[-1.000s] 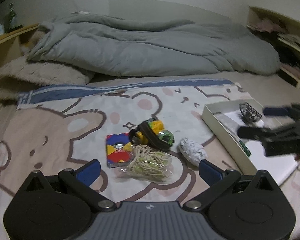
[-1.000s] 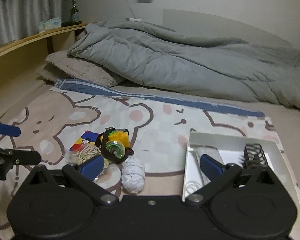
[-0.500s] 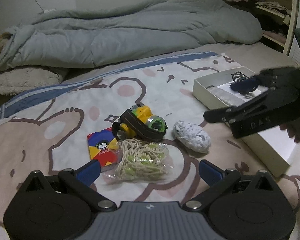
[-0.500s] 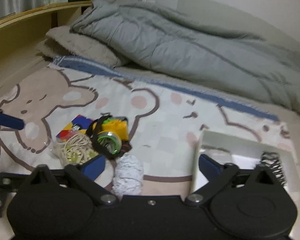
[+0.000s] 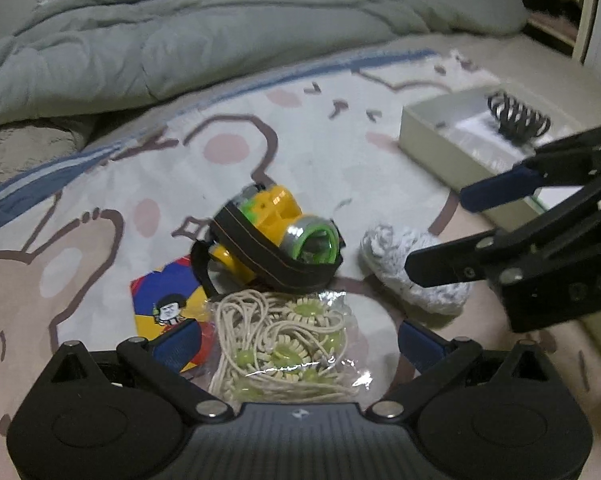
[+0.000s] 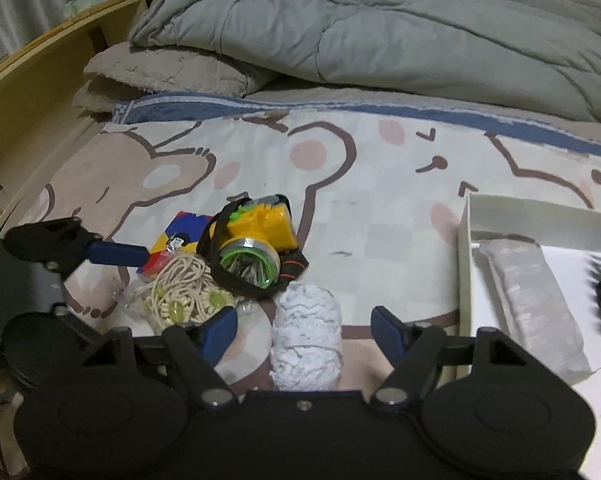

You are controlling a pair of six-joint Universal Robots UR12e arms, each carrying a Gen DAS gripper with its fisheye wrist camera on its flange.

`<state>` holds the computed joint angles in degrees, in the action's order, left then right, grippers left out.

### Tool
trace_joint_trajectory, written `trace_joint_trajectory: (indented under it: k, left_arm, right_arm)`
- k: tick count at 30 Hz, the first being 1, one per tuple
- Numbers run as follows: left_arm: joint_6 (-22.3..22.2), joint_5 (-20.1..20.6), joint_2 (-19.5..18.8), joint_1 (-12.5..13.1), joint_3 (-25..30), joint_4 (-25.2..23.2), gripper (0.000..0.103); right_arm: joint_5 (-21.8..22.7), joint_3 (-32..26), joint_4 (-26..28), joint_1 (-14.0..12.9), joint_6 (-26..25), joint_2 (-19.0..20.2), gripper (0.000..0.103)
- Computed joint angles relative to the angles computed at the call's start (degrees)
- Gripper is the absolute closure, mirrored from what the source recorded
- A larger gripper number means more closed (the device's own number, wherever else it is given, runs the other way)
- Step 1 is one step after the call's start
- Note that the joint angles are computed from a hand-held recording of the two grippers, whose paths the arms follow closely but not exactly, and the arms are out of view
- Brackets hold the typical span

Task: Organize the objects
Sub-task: 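Grasp the white lace ball with the right tool while the left tool grasps the bead bag, then carry the lace ball and bead bag over the white box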

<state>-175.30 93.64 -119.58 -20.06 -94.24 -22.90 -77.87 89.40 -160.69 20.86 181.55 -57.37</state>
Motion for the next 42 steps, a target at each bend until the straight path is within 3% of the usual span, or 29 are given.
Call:
trace_joint_trajectory:
  k: [5,9,11,16,17,19,20,30,36,42]
  left_arm:
    - [-1.41,3.87,-1.10,-0.07,0.81,-1.58,0.000]
    - [-2.96,-0.78,-0.46,1.27,-0.28,-2.01,0.013]
    - [-2.50,-1.36,-0.01,1.33,-0.99,-1.13,0.021]
    - [-4.16,-2.41,0.80,1.24,-1.20,-3.39,0.029]
    - [-4.48,-2.70,1.00,1.26,-1.32,-3.79,0.029]
    - [-4.94,-3.20,1.55,1.25,-1.53,-5.06,0.029]
    - [-5.17,-3.46,1.87,1.22,-1.66,-5.72,0.029]
    - [-6.49,-2.59,4.61,0.36,-3.33,-10.70,0.029]
    - [-12.06,-0.79,5.60,-0.45,-4.12,-9.05,0.035]
    - [-16.91,0.22,7.35,-1.04,-6.00,-4.18,0.038]
  right_arm:
    - [0.82,-0.24,1.03,-0.17,-1.12,0.38,0.028]
    - [0.51,-1.02,1.77,-0.07,-0.58,1.17,0.029]
    - [0.42,-1.55,2.48,0.06,-0.98,1.63,0.030]
    - [-2.30,-2.27,4.51,0.70,-4.34,2.29,0.040]
    - [-3.44,-2.35,5.03,0.94,-5.17,2.32,0.041]
    - [-3.18,-2.20,5.65,0.98,-6.82,2.23,0.055]
    - [-2.63,-2.22,6.37,0.94,-7.48,2.13,0.057]
    - [-1.50,0.90,7.55,1.31,-11.97,-0.94,0.060]
    - [0.05,3.31,6.82,1.36,-13.07,-2.95,0.061]
    - [1.72,5.61,2.10,0.64,-9.37,-4.69,0.061]
